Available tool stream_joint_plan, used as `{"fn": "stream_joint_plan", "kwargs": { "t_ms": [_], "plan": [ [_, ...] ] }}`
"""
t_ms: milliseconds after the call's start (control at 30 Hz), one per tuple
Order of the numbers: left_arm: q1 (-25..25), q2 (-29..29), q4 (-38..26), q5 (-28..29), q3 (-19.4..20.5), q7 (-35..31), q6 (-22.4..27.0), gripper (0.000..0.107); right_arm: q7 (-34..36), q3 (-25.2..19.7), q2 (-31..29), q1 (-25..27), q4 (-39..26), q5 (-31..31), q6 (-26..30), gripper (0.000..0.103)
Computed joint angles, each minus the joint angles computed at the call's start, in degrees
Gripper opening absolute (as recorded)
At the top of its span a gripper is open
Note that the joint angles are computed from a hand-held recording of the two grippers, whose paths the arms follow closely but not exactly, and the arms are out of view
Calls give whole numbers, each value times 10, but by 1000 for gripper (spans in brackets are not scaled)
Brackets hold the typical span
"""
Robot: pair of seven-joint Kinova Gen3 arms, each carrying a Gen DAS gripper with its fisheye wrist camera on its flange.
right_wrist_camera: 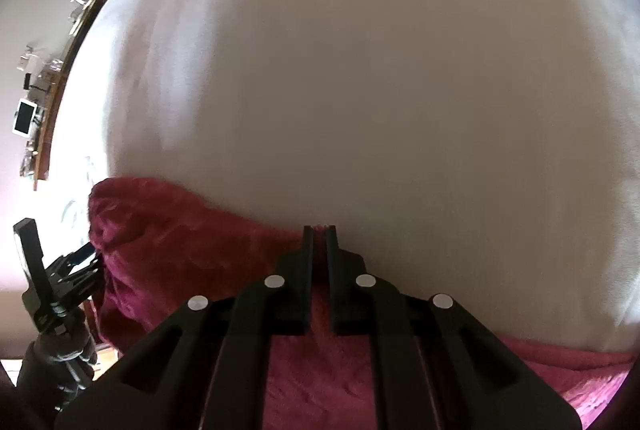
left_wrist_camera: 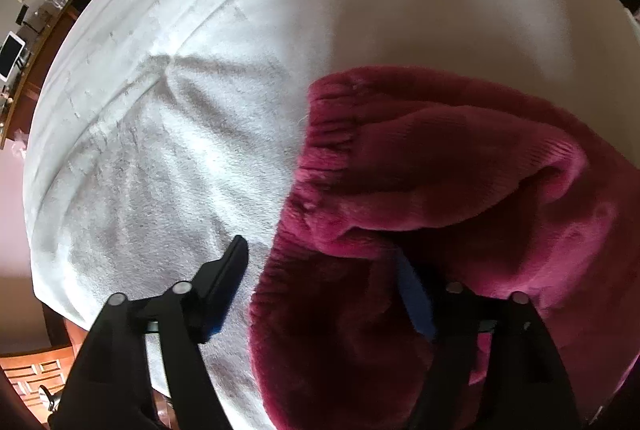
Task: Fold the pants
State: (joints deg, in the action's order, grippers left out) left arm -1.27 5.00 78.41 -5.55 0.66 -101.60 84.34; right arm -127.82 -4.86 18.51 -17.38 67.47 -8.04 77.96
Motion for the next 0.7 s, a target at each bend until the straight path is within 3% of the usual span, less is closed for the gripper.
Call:
{"fn": "stream_joint_plan", "kwargs": {
  "t_ms": [300,367,433,700],
  "plan": [
    [33,-5,8,-53,16,24,-5,79,14,1,0,1,3,9,-1,10],
    [39,-8,-2,-59,18,25,6,79,13,2,-15,1,7,12,-7,27],
    [43,-19,-11,-62,19,32,14,79,7,3,-40,-1,23,20,-24,35],
    [53,-78,-46,-41,33,51,43,78,-37,-3,-146,0,109,48,-32,36]
  ]
}}
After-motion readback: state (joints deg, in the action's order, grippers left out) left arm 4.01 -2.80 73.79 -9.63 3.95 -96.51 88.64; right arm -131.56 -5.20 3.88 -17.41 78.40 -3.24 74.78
